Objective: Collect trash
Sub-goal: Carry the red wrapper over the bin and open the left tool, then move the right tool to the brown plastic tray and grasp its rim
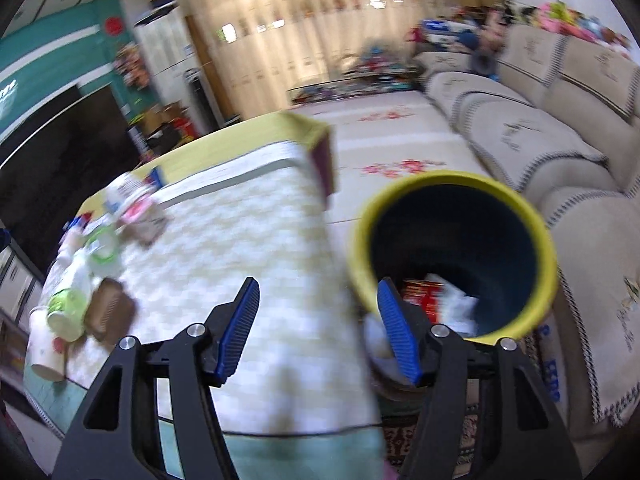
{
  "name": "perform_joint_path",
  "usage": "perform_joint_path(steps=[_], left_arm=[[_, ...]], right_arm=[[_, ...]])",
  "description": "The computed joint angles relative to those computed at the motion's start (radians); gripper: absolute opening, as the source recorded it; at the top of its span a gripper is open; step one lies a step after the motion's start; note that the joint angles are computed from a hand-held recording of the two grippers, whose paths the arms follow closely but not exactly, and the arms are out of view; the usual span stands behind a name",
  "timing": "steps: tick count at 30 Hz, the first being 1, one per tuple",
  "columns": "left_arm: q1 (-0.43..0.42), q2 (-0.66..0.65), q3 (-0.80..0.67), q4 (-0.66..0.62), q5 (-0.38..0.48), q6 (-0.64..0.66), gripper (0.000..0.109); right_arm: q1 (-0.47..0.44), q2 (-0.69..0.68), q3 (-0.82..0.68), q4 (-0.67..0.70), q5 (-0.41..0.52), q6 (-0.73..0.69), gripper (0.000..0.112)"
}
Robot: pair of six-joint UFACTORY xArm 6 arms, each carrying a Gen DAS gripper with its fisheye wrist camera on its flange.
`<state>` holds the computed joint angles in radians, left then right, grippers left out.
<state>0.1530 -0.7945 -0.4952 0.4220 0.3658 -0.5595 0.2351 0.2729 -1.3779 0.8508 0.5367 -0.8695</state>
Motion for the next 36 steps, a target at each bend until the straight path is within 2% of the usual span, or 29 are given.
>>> perform_joint_path(steps=[4,9,10,18,21,23,26,29,36], left_arm=[[0.106,-0.103,0.079,-0.143,-0.015,0.135,0.085],[0.183,-0.168,0.141,-0.257,-0.024,0.254,0.086],[0.175,-0.168,0.142,-0.238,-0.023,0.228,0.086],[0.211,-0.208,0.198,-0.348,-0.040,0.303,0.086],[0.214,-0.226,0.214,-0.380,-0.039,0.330,0.086],[0.216,-0.237,0.223,-0.402,-0.038,0.348,0.087],[0.223,-0.248,0.235,-0.424,-0.040,0.368,0.089],[0.228,-0.253,0.241,-0.433,-0.037,0.373,0.089],[0.223,-0.227,0.232,-0.383,-0.039,0.332,0.089]], right_arm=[[0.089,-0.022,0.017,-0.006,0.025,-0.011,0.059],[0.178,-0.045,0.039,-0.040,0.041,-0.005,0.054],[0.194,-0.046,0.039,-0.052,0.041,0.007,0.053],[0.257,-0.066,0.069,-0.126,0.044,0.068,0.050],[0.283,-0.062,0.087,-0.186,0.018,0.112,0.043],[0.291,-0.057,0.091,-0.208,0.018,0.129,0.028],[0.293,-0.046,0.089,-0.233,0.002,0.159,0.012],[0.283,-0.041,0.089,-0.238,-0.011,0.164,0.006],[0.252,-0.035,0.080,-0.170,-0.037,0.109,0.005]])
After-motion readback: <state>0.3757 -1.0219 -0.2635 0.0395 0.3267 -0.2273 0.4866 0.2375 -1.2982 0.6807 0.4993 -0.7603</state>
